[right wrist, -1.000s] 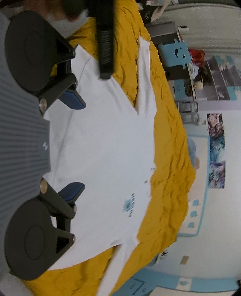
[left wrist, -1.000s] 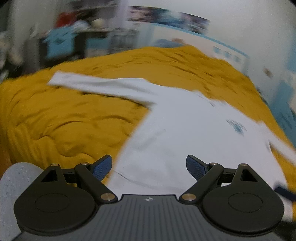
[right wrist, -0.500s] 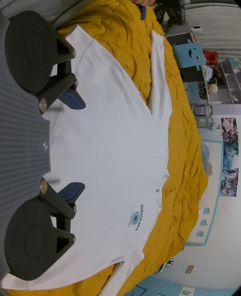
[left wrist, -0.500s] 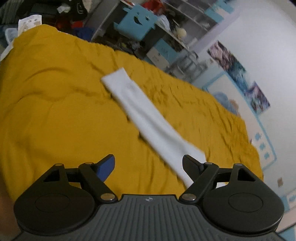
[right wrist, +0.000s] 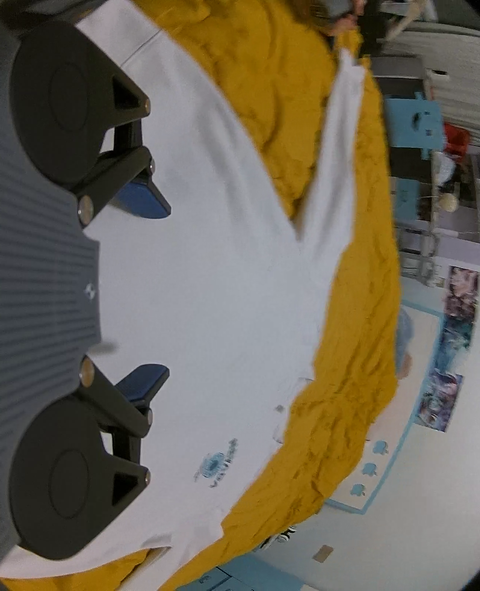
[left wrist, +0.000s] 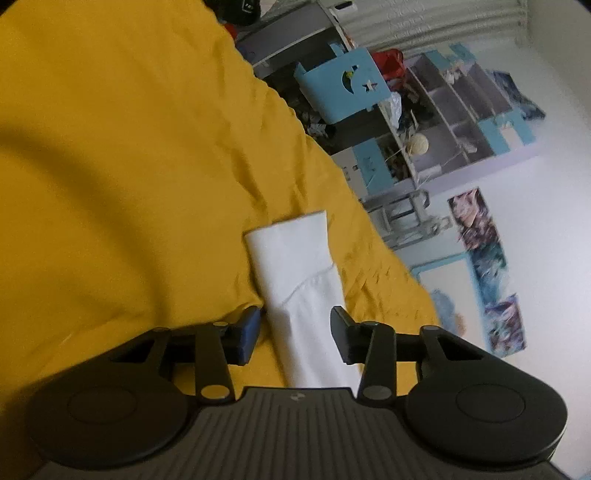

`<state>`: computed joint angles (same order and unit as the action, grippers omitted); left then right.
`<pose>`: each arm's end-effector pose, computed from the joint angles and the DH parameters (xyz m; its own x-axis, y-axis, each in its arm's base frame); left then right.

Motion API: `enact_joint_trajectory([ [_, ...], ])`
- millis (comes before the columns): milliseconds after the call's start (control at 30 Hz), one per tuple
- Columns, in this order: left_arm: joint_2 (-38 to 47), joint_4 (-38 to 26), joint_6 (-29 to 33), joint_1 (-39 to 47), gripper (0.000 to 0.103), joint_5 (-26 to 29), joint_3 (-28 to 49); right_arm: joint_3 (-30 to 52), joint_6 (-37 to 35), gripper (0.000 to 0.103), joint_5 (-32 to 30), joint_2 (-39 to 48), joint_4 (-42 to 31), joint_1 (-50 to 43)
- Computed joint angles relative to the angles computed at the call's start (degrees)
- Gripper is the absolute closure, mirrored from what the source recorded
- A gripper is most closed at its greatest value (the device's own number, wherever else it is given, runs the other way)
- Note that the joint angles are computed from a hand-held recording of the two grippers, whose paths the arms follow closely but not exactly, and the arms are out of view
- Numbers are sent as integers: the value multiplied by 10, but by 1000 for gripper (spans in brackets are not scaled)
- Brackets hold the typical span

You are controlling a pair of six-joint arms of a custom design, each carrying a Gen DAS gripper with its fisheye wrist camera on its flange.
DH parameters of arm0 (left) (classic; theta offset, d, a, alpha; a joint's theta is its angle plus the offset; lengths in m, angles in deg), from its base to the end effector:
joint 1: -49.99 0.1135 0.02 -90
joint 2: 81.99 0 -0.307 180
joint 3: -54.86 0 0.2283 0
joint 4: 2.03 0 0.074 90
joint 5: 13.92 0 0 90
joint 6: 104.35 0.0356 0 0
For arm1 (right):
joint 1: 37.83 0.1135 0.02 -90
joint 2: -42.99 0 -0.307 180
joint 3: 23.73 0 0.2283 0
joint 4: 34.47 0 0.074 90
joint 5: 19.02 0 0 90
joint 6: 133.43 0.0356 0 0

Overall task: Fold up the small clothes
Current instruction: 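Grasp the cuff of a sweatshirt sleeve with the left gripper, then lift the sleeve and fold it across the chest with the left gripper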

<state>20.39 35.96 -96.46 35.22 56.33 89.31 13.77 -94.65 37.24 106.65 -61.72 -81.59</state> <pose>0.2591 -0.0559 0.1481 -0.0235 -0.9579 -0.2860 -0.4840 0.2612 -0.8352 0.1223 -0.0898 0.2048 -0.6252 -0.2989 -0.7210 -0.2416 0.9525 -0.1854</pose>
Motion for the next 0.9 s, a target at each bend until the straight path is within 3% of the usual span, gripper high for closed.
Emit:
enact_joint_trajectory([
  [100, 54, 51, -2, 26, 56, 18, 12, -17, 25, 21, 37, 29, 36, 30],
  [200, 78, 64, 20, 27, 61, 4, 27, -24, 28, 21, 31, 43, 54, 27],
  [267, 61, -2, 22, 23, 91, -3, 46, -24, 30, 21, 30, 51, 61, 29],
  [300, 46, -52, 23, 21, 92, -5, 61, -24, 34, 21, 32, 55, 64, 32],
  [367, 32, -43, 31, 6, 94, -27, 54, -25, 41, 21, 33, 60, 66, 32],
  [567, -53, -157, 111, -79, 95, -136, 114, -16, 32, 21, 18, 64, 50, 15],
  [700, -75, -240, 153, -143, 95, -194, 203, -1, 10, 21, -5, 76, 40, -24],
  [833, -61, -270, 202, -194, 95, -189, 294, 36, -21, 21, -37, 114, 6, -82],
  [900, -46, -301, 225, -234, 95, -216, 350, 46, -39, 21, -41, 124, 13, -104],
])
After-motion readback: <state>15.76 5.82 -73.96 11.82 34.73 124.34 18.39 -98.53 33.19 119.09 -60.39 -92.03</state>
